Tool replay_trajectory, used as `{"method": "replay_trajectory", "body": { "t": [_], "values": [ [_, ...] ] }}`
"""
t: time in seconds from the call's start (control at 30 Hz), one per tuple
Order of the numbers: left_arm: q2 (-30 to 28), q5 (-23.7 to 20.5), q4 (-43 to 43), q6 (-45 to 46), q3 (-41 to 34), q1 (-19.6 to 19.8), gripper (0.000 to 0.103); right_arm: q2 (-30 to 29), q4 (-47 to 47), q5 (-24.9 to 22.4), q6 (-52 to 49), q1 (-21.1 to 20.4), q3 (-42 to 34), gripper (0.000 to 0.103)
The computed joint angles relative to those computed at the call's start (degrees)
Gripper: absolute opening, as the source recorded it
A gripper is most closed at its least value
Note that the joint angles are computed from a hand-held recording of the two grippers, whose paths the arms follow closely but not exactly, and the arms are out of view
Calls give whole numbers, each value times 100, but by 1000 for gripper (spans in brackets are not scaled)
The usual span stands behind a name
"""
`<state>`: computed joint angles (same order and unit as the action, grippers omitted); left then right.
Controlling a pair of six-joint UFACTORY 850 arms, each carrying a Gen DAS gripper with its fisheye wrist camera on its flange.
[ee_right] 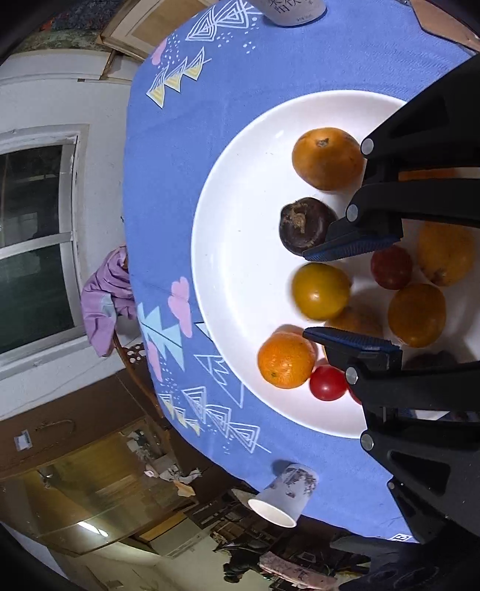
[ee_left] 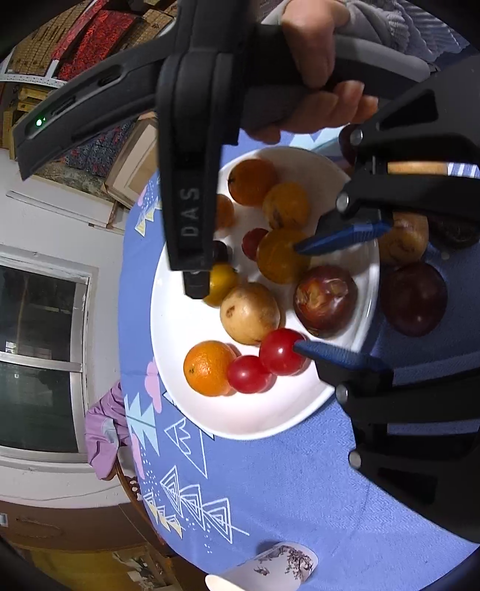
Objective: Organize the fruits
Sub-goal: 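Place the yellow fruit on the plate while the left tool places a mangosteen there, then move both open tools back toward the remaining fruit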
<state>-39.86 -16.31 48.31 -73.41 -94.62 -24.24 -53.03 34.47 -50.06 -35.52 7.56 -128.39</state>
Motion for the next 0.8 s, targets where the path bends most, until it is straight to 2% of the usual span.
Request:
{"method": "replay_trajectory", "body": {
  "t": [0.07, 0.1, 0.17, 0.33, 0.47, 0.6, 0.7, 0.8],
  "values": [
    [65, 8, 518, -546, 89, -27, 70, 124, 174, 12, -104, -55, 145, 41],
    [122, -9, 746, -805, 156, -40, 72, 238, 271, 67, -189, -90, 291, 41],
    [270, 70, 1004, -1140, 323, -34, 72, 553, 603, 162, -537, -205, 713, 41],
    [875, -35, 2599, -3090, 1043, -63, 72, 1701, 1552, 670, -1825, -575, 2381, 46],
    [1324, -202, 3337, -4133, 1718, -177, 73, 2434, 2603, 663, -2911, -1005, 3593, 54],
    [1565, -407, 3349, -4260, 2160, -439, 76, 2696, 2964, 413, -3208, -1324, 4204, 56],
    [1648, -685, 3317, -4057, 2375, -736, 78, 2751, 2929, 380, -3321, -1390, 4388, 56],
    [1701, -754, 3520, -4014, 2547, -1009, 79, 2766, 2944, 300, -3310, -1426, 4450, 56]
  ]
}}
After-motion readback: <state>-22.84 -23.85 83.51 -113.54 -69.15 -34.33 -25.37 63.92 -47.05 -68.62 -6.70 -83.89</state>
